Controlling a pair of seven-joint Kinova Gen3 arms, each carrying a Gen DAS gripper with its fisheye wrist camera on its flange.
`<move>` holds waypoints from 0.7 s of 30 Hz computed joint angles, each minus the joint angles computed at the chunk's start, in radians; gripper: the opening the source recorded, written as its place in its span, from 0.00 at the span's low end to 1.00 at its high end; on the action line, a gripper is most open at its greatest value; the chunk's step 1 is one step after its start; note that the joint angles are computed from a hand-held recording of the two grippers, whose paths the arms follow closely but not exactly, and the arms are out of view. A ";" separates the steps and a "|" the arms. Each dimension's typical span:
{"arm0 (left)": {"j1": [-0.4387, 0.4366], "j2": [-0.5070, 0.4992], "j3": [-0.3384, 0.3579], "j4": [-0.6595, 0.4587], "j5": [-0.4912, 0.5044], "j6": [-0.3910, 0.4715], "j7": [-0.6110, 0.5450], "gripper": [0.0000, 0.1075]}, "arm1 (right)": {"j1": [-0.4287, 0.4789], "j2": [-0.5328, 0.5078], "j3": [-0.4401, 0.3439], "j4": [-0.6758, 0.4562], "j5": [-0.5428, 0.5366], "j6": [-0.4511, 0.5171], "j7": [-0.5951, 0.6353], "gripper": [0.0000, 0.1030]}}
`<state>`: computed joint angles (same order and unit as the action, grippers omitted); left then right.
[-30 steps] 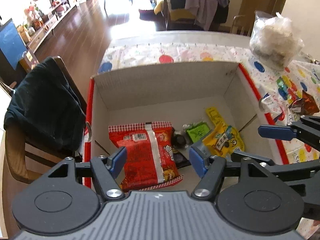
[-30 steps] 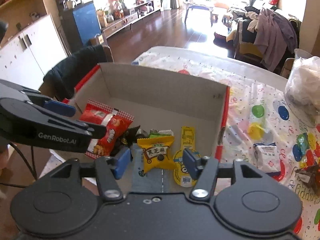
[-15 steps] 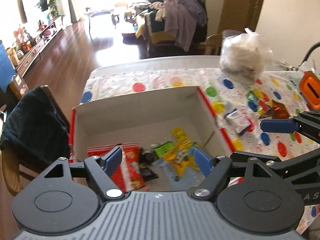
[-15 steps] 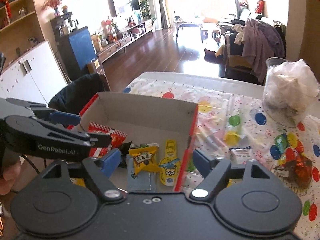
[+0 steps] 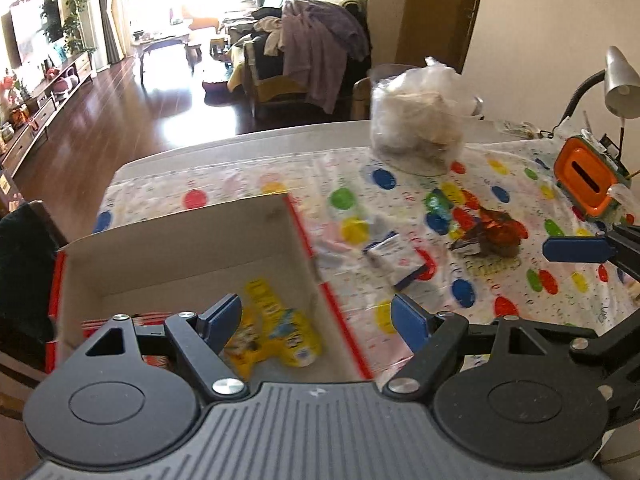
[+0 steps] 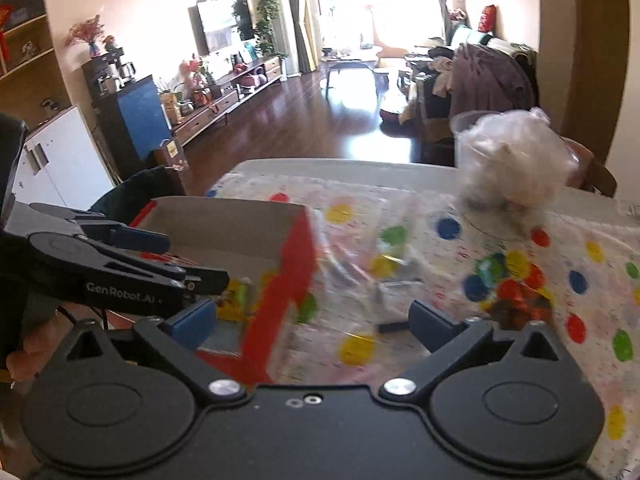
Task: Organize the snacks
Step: 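Withdraw both grippers from the box toward the remaining snacks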
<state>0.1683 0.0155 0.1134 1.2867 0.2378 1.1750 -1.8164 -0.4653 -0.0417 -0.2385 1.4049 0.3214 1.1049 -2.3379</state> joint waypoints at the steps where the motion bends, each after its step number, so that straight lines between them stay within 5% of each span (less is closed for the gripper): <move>1: 0.012 0.005 0.011 0.001 -0.007 -0.009 0.014 0.76 | 0.008 -0.018 0.010 0.021 -0.013 -0.006 0.011 1.00; 11: 0.217 0.139 0.085 -0.098 -0.231 -0.008 0.286 0.77 | 0.178 -0.143 0.114 0.174 -0.165 -0.035 0.245 1.00; 21: 0.392 0.361 0.037 -0.347 -0.358 0.125 0.547 0.77 | 0.334 -0.106 0.249 0.222 -0.344 -0.086 0.518 1.00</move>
<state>0.5607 0.3767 0.1504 0.9398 -0.1204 1.2998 -1.2698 -0.1308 -0.1474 0.0103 1.6266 -0.0221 1.0188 -1.8196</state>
